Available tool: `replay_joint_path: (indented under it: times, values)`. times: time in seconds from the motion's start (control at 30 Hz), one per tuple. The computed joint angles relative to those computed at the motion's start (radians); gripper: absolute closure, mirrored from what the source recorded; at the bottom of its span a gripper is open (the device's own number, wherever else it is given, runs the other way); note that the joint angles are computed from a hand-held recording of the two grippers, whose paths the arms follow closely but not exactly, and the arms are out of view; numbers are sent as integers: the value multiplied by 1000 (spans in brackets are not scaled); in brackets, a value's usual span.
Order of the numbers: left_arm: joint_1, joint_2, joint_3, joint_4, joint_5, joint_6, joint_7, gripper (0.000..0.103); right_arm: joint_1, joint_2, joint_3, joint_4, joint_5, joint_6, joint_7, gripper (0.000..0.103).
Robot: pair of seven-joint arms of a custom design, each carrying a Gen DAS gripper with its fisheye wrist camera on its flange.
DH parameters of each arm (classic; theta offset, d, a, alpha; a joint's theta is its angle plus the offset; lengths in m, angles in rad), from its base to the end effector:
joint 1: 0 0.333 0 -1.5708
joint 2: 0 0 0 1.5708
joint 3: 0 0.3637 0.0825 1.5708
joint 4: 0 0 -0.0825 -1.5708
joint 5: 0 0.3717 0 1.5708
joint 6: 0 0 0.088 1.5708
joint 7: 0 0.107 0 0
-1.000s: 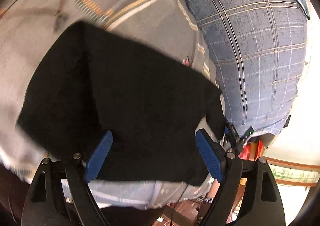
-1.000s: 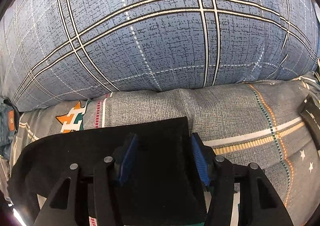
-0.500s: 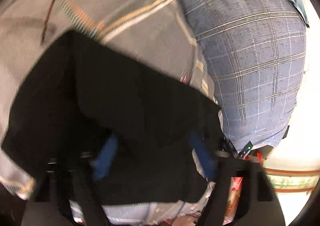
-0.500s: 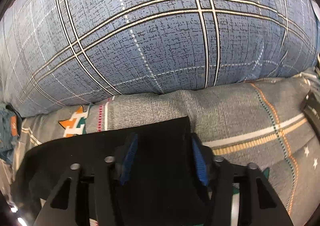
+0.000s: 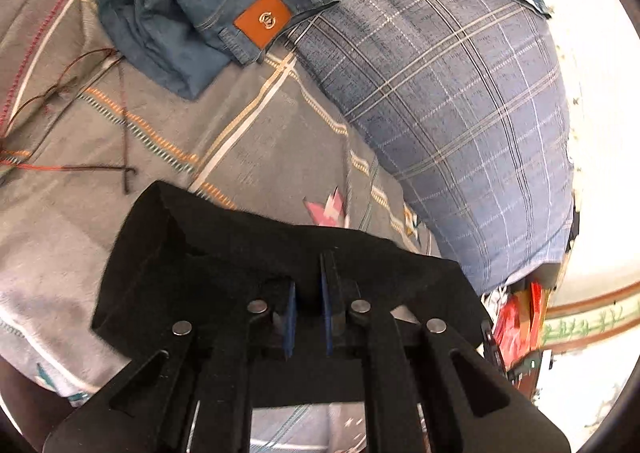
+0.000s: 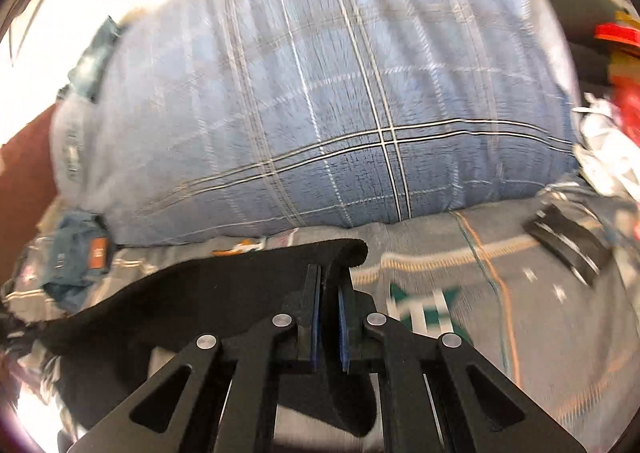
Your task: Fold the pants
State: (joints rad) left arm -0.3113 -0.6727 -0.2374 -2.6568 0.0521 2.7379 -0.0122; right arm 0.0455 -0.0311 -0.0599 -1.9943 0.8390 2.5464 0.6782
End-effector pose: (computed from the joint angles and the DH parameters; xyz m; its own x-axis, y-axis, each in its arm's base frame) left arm 0.2916 -0.2009 0.5696 0.5843 -0.4706 0.6612 -0.4807 -0.8571 -0.1852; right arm 0.5767 -0.0183 0.5883 0.3767 -0.9041 -0.2018 -0.6812 -0.1227 -0.7217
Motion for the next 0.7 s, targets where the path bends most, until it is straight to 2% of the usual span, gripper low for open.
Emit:
replay_joint_path:
  times: [0.1, 0.17, 0.3, 0.37, 0.43, 0.5, 0.53, 0.57, 0.6, 0.63, 0.67, 0.7]
  values:
    - [-43, -35, 15, -59, -33, 10, -1, 95, -11, -146, -31, -167, 79, 25, -101, 97]
    - [-74, -45, 28, -98, -64, 20, -5, 95, -15, -222, -61, -272, 88, 43, -143, 97]
    - [-146, -80, 60, -180, -143, 44, -18, 95, -70, -311, -83, -422, -56, 41, -57, 94]
    - [-163, -101, 65, -204, -159, 74, -18, 95, -102, -333, -75, -455, -136, 44, 25, 93]
    - [-166, -132, 55, -208, -162, 63, -28, 94, -119, -346, -97, -460, -167, 13, 97, 89]
    - [-162, -158, 42, -204, -153, 45, -33, 88, -125, -357, -131, -443, -158, -46, 148, 88]
    - [-164, -172, 35, -207, -155, 52, -43, 76, -129, -370, -157, -438, -135, -86, 170, 82]
    - [-165, -182, 25, -214, -158, 71, -58, 58, -129, -374, -175, -429, -115, -118, 179, 69]
    - [-163, -185, 18, -220, -155, 90, -68, 50, -129, -376, -195, -418, -87, -159, 189, 61]
    - [-157, -184, 5, -218, -147, 97, -79, 40, -128, -374, -211, -405, -55, -208, 210, 47]
    - [-148, -175, -8, -208, -129, 102, -81, 39, -132, -367, -218, -395, -31, -244, 231, 42]
    - [-147, -158, -7, -200, -117, 108, -76, 39, -134, -357, -223, -382, -8, -276, 245, 42]
